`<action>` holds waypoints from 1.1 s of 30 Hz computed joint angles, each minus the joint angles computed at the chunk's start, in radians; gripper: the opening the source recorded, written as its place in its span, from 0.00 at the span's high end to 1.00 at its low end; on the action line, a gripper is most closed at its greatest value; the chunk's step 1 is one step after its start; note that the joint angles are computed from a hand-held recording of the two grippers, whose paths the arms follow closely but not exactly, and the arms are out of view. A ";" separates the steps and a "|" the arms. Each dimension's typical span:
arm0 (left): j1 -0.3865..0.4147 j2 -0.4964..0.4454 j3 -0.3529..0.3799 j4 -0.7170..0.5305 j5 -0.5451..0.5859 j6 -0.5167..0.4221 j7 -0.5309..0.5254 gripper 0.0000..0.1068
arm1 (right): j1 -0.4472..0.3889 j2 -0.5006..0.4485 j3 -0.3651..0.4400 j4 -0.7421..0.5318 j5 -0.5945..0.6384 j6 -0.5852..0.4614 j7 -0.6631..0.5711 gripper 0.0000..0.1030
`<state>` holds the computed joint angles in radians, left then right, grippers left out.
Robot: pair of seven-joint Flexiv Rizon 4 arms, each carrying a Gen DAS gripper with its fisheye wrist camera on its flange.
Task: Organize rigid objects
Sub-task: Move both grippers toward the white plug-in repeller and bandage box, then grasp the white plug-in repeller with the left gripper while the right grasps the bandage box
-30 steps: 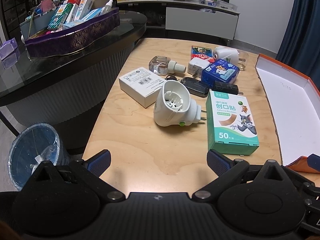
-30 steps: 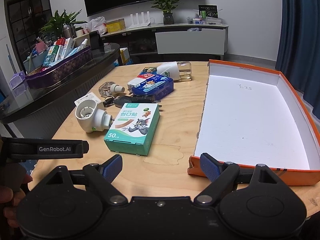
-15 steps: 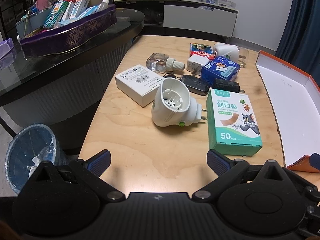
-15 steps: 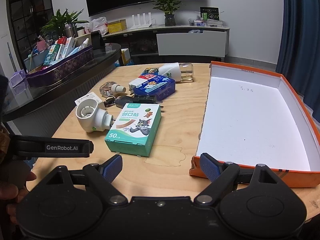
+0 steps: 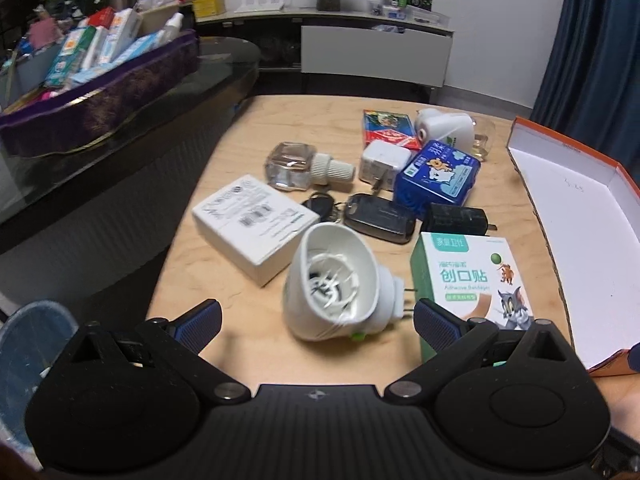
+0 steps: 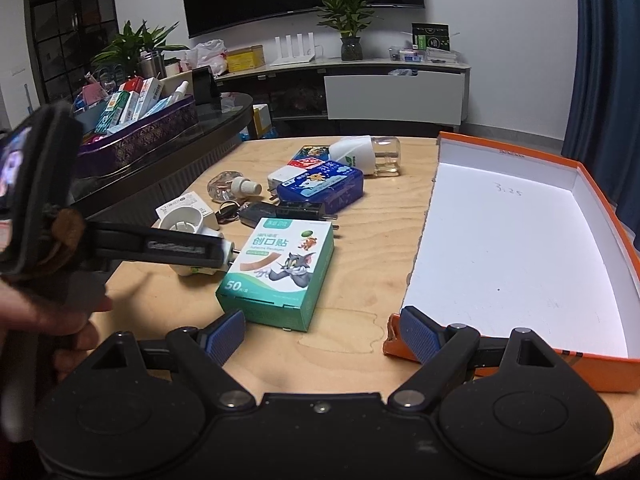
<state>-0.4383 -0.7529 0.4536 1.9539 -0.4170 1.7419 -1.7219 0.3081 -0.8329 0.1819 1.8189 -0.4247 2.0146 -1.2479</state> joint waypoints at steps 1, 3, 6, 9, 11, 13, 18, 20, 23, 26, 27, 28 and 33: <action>0.012 -0.005 -0.009 -0.009 0.004 -0.004 0.005 0.04 | 0.003 -0.002 -0.003 -0.004 -0.001 -0.002 -0.003 0.03; 0.036 -0.014 -0.027 -0.022 0.014 -0.011 0.012 0.04 | 0.001 -0.004 0.001 -0.010 -0.007 -0.011 -0.003 0.03; 0.096 -0.019 -0.085 -0.024 0.030 0.025 0.015 0.04 | -0.002 -0.011 0.006 -0.024 -0.015 -0.021 -0.005 0.03; 0.177 -0.017 -0.174 -0.016 0.050 0.088 0.030 0.06 | 0.008 -0.017 -0.001 -0.039 -0.012 -0.030 -0.009 0.03; 0.193 -0.021 -0.198 -0.010 0.049 0.132 0.046 0.20 | -0.003 -0.022 0.013 -0.051 -0.025 -0.047 -0.008 0.03; 0.229 -0.011 -0.244 0.002 0.054 0.161 0.065 0.36 | -0.013 -0.029 0.026 -0.065 -0.037 -0.058 -0.009 0.03; 0.233 0.012 -0.268 0.046 0.000 0.203 0.078 0.38 | -0.096 -0.066 0.136 -0.117 -0.123 -0.116 0.010 0.03; 0.215 0.022 -0.260 0.066 -0.023 0.224 0.092 0.40 | -0.105 -0.078 0.160 -0.148 -0.140 -0.169 0.016 0.03; 0.203 0.046 -0.267 0.100 -0.044 0.257 0.117 0.56 | -0.157 -0.113 0.263 -0.207 -0.152 -0.295 0.005 0.03; 0.181 0.054 -0.261 0.126 -0.103 0.286 0.138 0.58 | -0.145 -0.128 0.279 -0.248 -0.112 -0.338 -0.010 0.03; 0.225 0.061 -0.300 0.134 -0.077 0.294 0.127 0.59 | -0.124 -0.129 0.260 -0.264 -0.098 -0.349 -0.014 0.03; 0.256 0.063 -0.328 0.139 -0.063 0.300 0.117 0.59 | -0.094 -0.127 0.228 -0.276 -0.080 -0.351 -0.010 0.03; 0.280 0.058 -0.351 0.151 -0.078 0.309 0.105 0.59 | 0.022 -0.143 0.106 -0.353 -0.012 -0.389 -0.014 0.03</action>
<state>-0.1578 -0.6948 0.1029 2.1053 -0.4954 2.0507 -1.6171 0.3303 -0.9757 0.2879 1.4657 -0.4368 1.6254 -1.2618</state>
